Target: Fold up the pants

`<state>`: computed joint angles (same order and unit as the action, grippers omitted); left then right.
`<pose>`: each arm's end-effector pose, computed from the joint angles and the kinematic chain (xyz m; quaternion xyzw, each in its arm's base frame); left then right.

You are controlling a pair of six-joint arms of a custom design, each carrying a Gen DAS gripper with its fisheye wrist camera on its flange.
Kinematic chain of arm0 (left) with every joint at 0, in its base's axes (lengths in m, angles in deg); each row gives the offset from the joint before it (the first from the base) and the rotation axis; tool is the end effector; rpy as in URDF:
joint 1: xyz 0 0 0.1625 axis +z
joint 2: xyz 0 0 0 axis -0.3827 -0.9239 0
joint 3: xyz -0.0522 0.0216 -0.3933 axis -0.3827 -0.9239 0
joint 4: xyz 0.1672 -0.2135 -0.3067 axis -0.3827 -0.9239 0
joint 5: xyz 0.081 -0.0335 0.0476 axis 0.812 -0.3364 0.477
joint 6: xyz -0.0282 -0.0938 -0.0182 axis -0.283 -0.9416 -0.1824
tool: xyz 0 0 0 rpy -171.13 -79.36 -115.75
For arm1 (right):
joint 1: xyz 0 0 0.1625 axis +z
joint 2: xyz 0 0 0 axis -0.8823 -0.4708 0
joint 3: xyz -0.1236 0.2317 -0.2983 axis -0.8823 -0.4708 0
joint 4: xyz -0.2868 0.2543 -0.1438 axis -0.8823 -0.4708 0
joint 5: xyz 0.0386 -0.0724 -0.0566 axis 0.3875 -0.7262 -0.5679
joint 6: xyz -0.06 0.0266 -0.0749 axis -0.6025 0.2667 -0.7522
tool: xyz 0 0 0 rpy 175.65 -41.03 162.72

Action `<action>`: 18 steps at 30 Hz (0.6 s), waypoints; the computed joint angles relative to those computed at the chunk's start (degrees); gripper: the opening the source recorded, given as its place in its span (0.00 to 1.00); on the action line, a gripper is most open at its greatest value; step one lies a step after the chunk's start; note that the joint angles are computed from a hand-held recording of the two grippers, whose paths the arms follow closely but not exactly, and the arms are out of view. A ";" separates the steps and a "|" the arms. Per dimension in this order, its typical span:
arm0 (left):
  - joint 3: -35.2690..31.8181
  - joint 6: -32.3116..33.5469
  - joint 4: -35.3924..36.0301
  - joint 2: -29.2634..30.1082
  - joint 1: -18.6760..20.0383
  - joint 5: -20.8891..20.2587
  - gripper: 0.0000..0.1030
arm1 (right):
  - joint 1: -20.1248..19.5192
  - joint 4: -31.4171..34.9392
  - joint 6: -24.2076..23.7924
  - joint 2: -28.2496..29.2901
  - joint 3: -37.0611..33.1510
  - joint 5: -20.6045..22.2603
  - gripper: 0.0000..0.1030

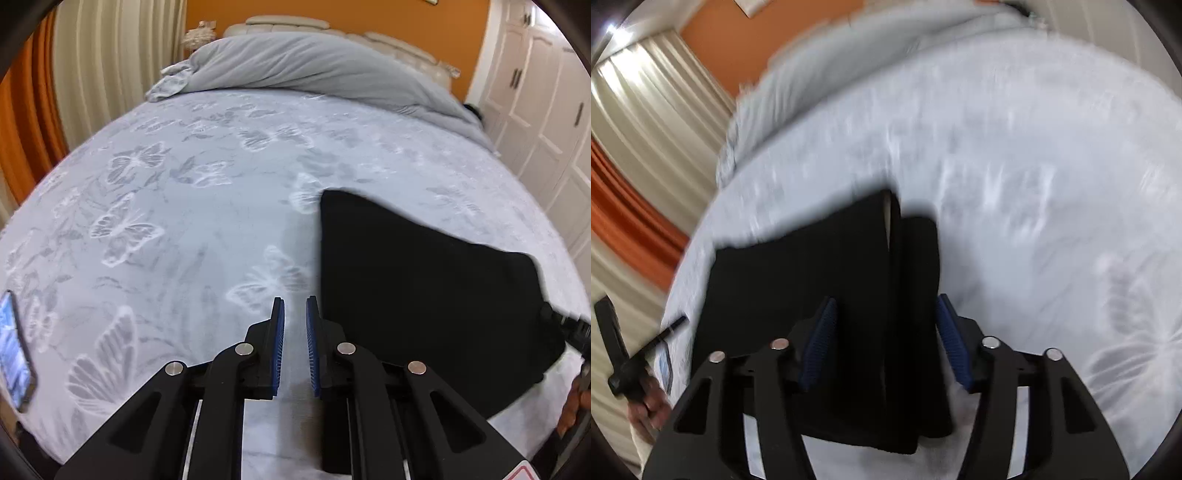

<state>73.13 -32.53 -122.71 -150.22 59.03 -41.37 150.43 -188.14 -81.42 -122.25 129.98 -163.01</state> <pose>-0.2577 -0.4647 0.1698 -0.0101 0.8617 -0.3845 0.3311 0.1060 -0.5902 0.3291 0.1913 -0.9327 0.2769 0.1297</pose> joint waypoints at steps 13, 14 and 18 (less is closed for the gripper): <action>-6.47 -0.49 8.31 10.56 -0.90 5.20 0.64 | 4.11 -8.67 -11.50 6.23 -1.08 -5.51 0.24; -6.46 0.17 7.35 10.78 -0.40 5.12 0.64 | 4.06 -8.09 -11.23 4.65 0.35 -3.58 0.24; -6.77 -0.52 8.13 11.35 -0.14 5.85 0.69 | 2.92 -3.58 -9.19 7.67 -0.99 -11.54 0.22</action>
